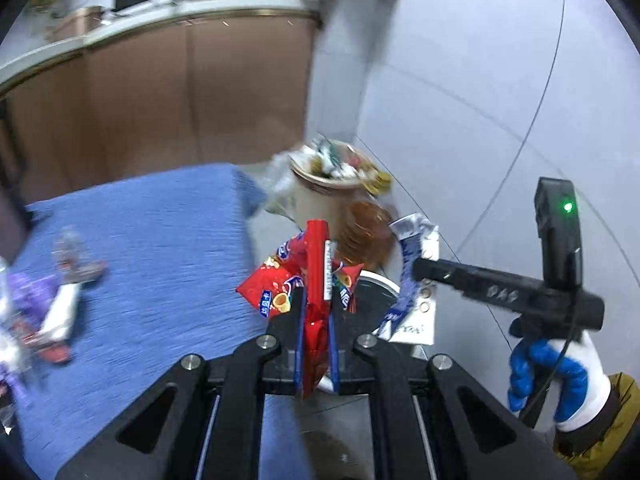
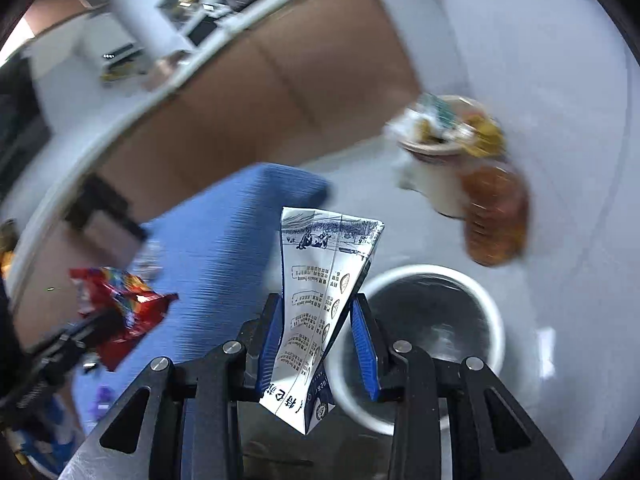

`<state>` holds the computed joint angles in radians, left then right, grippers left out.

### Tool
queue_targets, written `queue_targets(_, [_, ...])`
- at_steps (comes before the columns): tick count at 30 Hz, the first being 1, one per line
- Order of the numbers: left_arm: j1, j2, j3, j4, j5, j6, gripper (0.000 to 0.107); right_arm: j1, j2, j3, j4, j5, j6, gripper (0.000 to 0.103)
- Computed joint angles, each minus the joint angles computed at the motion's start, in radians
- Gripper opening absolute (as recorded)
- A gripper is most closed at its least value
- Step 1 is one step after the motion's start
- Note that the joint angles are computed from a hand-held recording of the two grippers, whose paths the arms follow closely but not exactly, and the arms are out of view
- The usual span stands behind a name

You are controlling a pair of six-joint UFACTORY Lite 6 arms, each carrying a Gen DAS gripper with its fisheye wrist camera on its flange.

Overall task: Collect trash
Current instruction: 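Carry both items over the steel trash bin and open both grippers to drop them, then move both open grippers back over the wrappers on the towel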

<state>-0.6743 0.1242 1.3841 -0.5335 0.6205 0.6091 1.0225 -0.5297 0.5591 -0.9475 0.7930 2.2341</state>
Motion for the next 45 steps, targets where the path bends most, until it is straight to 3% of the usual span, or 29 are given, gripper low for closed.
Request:
queue_targets(4, [-0.105,0.204,0.141,0.086,-0.03,-0.134,0.012,-0.095,-0.041,-0.13,0.029,-0.08,-0.015,0.033])
queue_targets(9, [-0.127,0.357,0.264,0.064,0.011,-0.15,0.015,-0.19,-0.063,-0.23,0.055,-0.169,-0.067,0.036])
queue_targets(11, [-0.131,0.387,0.29,0.055,0.027,-0.15,0.024,-0.224,-0.05,-0.244,0.066,-0.201,-0.095,0.054])
queue_targets(13, [-0.133,0.405,0.309,0.053,0.036,-0.16,0.038,-0.268,-0.076,-0.269,0.096,-0.214,-0.16,0.056])
queue_targets(15, [-0.125,0.39,0.292,0.021,0.038,-0.145,0.046,-0.256,-0.104,-0.278,0.108,-0.192,-0.155,0.056])
queue_targets(18, [-0.108,0.34,0.254,-0.005,0.047,-0.121,0.046,-0.214,-0.139,-0.27,0.117,-0.126,-0.143,0.056])
queue_targets(21, [-0.088,0.227,0.169,-0.003,0.023,-0.098,0.046,-0.108,-0.168,-0.215,0.132,0.02,-0.12,0.057])
queue_targets(25, [-0.05,0.068,0.071,0.002,0.007,-0.079,0.046,0.085,-0.134,-0.077,0.107,0.246,-0.049,0.06])
queue_targets(31, [0.076,-0.174,-0.053,-0.056,0.046,0.003,0.05,0.286,0.052,0.214,0.054,0.467,-0.034,0.063])
queue_targets(36, [0.259,-0.316,-0.111,-0.158,0.13,0.124,0.051,0.354,0.247,0.47,-0.002,0.526,-0.079,0.064])
queue_targets(45, [0.755,-0.409,-0.114,-0.373,0.422,0.414,0.052,0.38,0.571,0.916,-0.047,0.525,-0.256,0.064])
